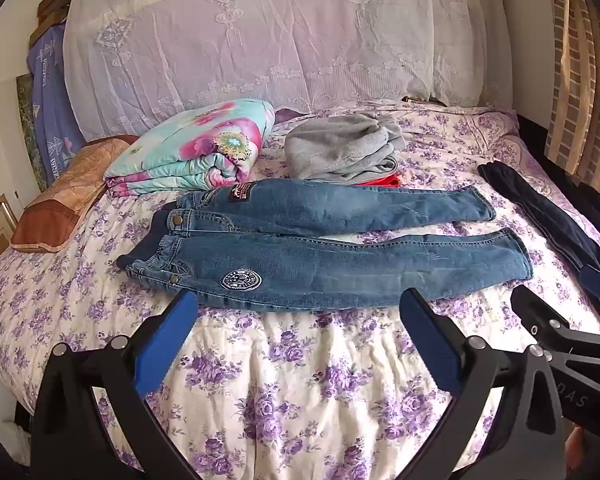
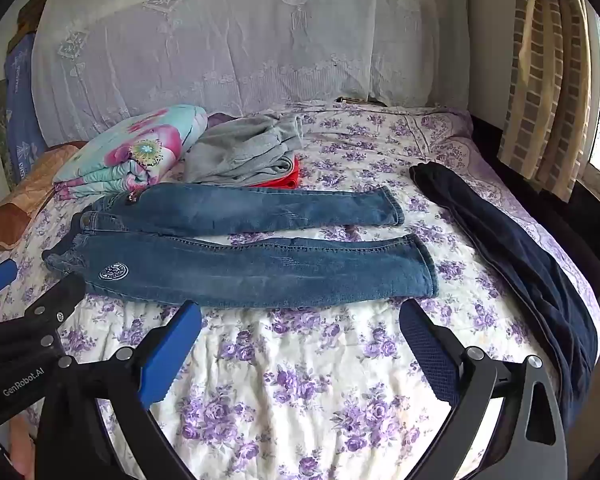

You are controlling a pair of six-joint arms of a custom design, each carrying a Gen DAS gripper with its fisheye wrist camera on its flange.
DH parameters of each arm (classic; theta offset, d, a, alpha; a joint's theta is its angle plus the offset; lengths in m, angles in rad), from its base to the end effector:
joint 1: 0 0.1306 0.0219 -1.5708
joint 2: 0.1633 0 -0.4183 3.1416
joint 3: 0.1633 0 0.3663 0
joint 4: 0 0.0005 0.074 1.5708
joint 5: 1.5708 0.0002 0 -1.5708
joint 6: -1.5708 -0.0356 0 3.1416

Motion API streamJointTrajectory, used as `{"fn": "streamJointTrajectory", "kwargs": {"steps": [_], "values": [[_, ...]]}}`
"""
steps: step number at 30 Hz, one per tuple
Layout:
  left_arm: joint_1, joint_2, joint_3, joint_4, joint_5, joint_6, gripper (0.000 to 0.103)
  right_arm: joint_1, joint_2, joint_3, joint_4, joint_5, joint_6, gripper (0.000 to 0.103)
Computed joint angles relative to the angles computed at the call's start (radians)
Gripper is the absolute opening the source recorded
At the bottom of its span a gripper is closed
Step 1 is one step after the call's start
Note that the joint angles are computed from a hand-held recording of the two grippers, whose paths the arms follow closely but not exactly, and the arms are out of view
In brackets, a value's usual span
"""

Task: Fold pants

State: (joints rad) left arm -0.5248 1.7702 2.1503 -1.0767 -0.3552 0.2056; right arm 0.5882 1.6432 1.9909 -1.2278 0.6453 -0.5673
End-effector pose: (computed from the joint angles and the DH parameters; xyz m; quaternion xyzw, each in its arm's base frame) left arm 0.5189 -0.2867 0.5885 0.0679 0.8923 0.0007 0.4463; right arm 0.4523 0.2753 0.5831 0.0980 0.8935 -0.0746 0.4319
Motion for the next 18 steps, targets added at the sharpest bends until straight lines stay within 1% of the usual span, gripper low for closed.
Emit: {"fn": "streamJointTrajectory", "kwargs": {"steps": [10,18], "values": [[-0.001,0.002,0.004,-0.006,-0.001,0.004,0.098,0.017,0.019,0.022,-0.019,0.007,-0.016,0.1],[0.002,0.002,0.005,-0.008,0.006,0.006,0.098,0.01,0.014,0.009,-0.007,0.002,-0.007,0.1]]}}
